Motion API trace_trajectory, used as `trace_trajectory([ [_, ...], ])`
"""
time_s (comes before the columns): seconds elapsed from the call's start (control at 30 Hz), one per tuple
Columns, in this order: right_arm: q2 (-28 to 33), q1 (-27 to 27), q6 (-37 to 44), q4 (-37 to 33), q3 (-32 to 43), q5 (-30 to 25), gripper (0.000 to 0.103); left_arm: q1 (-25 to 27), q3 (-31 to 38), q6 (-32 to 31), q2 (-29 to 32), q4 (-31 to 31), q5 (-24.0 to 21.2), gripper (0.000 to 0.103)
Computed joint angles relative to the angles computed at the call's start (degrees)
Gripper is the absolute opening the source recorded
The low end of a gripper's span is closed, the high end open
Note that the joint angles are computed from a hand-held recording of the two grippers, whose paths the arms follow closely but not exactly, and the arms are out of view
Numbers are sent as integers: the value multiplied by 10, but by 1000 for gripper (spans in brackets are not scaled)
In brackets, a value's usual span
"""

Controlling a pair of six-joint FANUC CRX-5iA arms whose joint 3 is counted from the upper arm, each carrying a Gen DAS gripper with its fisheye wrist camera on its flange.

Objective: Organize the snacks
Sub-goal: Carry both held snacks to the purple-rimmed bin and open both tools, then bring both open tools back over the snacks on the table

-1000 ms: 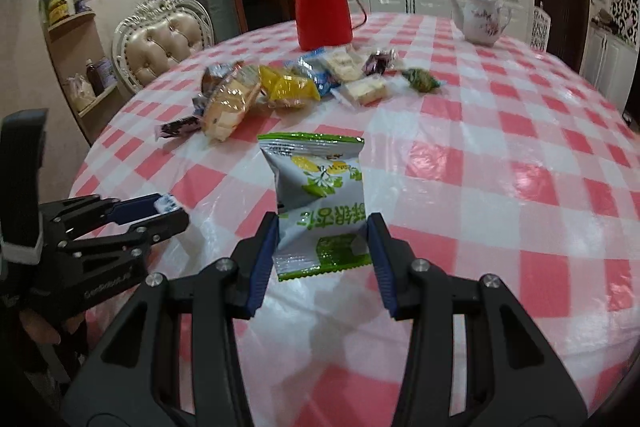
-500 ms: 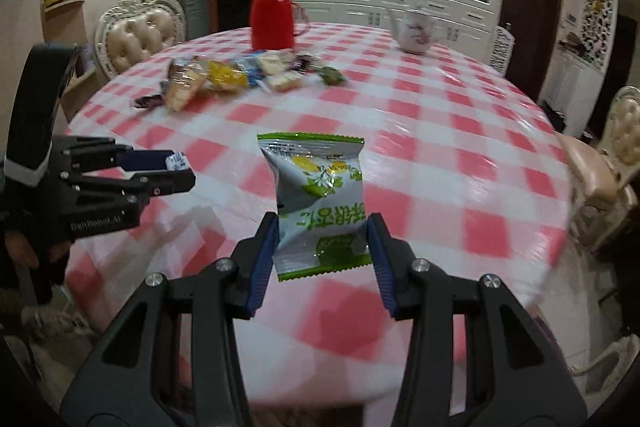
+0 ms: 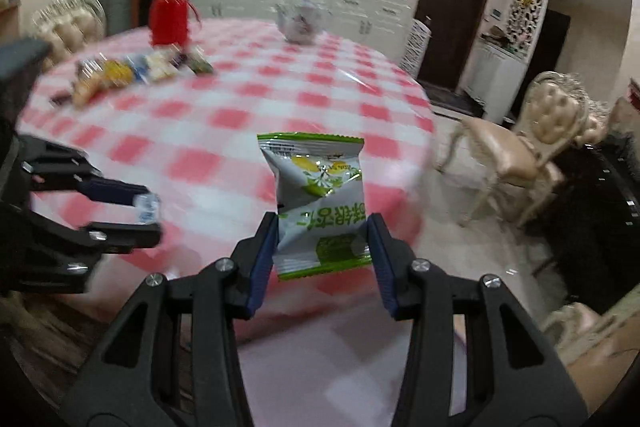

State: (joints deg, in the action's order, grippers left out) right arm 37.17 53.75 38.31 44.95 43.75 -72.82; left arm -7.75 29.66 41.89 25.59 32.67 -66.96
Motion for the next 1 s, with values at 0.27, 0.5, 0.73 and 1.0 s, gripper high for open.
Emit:
trace_trajectory([
  [0.27, -86, -5, 123, -70, -146, -79, 49, -55, 51, -22, 53, 0, -72, 36],
  [0.5, -98, -25, 117, -133, -156, -175, 50, -94, 71, -28, 91, 1, -112, 46],
  [0.73, -116, -37, 109, -177, -173, -172, 66, -88, 62, -19, 90, 9, -97, 70],
  [1.0, -107, -22, -77, 44, -195, -22, 79, 2, -74, -104, -2, 172, 30, 74],
])
